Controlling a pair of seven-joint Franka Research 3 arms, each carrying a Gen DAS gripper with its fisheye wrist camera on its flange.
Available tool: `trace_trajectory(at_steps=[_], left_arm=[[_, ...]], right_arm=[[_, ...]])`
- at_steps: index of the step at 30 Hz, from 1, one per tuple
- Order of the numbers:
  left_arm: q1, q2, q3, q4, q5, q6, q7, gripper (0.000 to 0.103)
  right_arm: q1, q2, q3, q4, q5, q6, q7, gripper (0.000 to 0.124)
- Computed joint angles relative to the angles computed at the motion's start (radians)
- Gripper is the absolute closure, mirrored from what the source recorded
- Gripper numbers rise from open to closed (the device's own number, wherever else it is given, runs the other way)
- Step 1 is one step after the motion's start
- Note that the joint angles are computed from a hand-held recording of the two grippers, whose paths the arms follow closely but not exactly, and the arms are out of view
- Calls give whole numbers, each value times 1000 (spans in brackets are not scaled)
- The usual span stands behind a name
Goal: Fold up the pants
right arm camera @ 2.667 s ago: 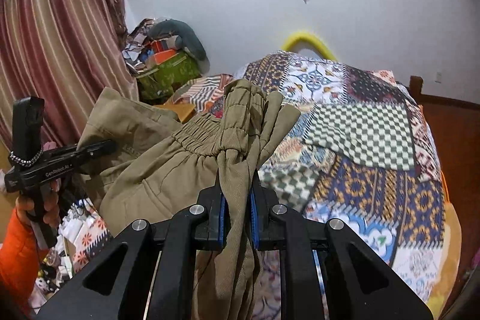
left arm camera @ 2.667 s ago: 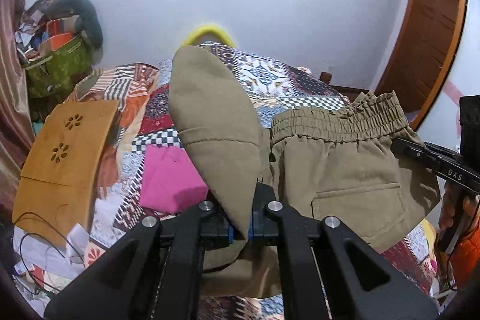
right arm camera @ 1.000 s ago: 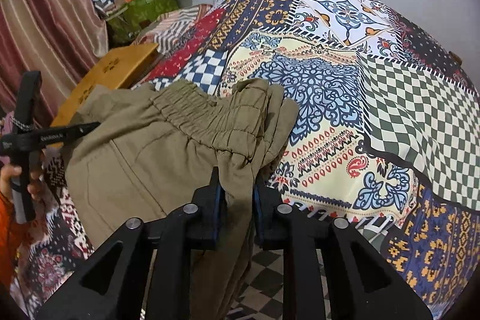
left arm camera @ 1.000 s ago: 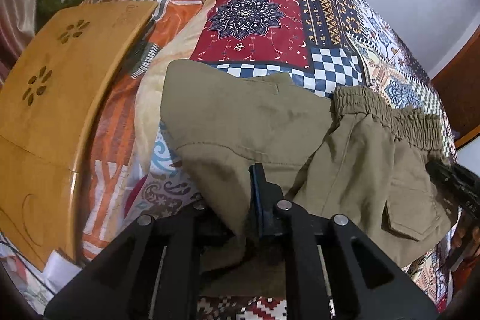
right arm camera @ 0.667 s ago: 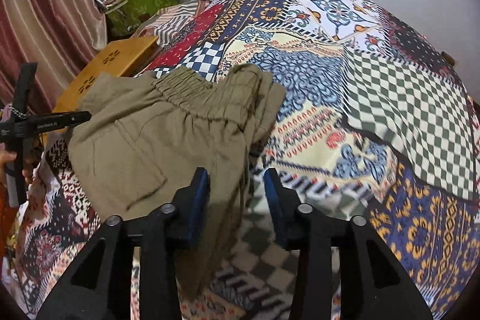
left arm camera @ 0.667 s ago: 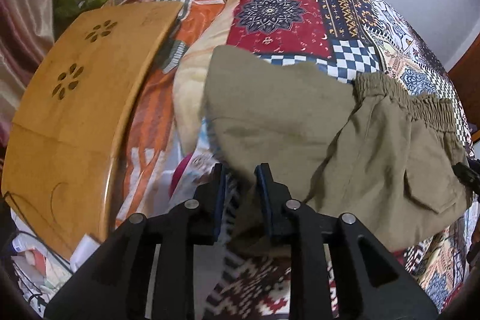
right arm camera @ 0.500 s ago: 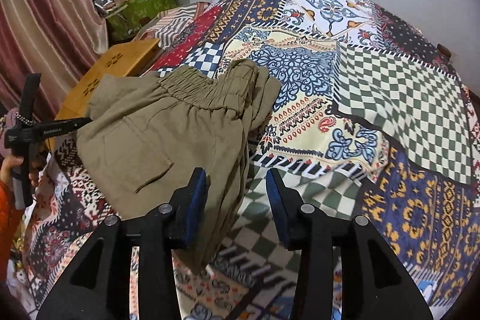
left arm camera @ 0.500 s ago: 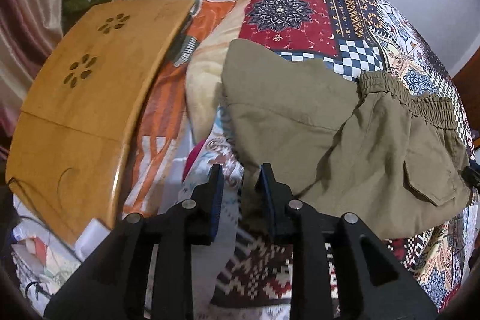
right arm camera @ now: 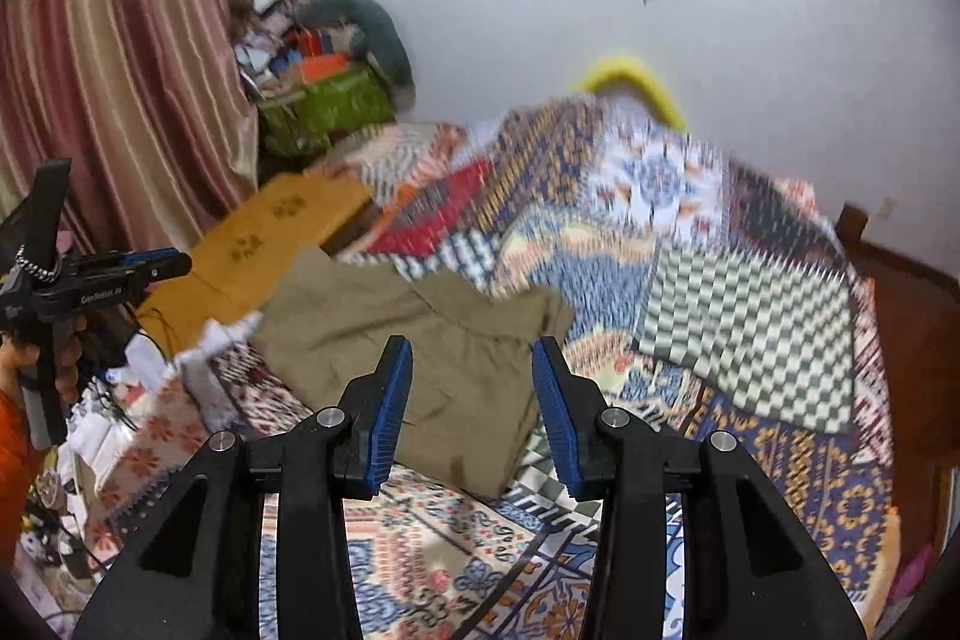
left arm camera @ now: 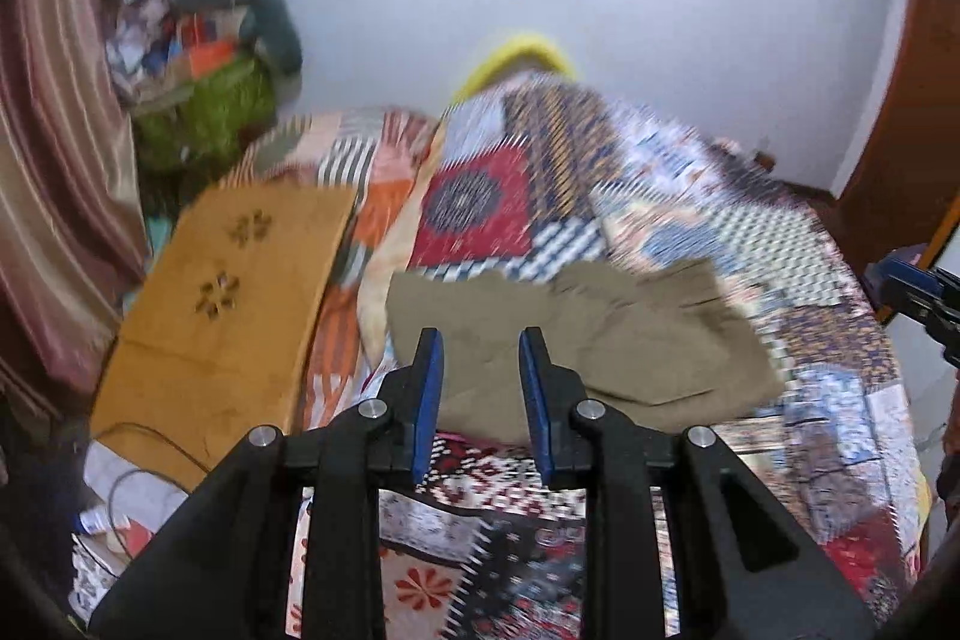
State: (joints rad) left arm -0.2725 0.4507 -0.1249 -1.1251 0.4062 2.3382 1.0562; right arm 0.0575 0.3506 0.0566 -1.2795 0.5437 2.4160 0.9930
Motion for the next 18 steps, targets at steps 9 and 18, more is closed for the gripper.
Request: trace_trajectory(at_steps=[9, 18], left_arm=[[-66, -283, -23, -272, 225, 188, -186, 77], [-66, -454, -107, -428, 527, 215, -462, 77]], right_arm=[[17, -280, 11, -279, 248, 177, -262, 86], [132, -485, -61, -473, 516, 269, -516, 86]])
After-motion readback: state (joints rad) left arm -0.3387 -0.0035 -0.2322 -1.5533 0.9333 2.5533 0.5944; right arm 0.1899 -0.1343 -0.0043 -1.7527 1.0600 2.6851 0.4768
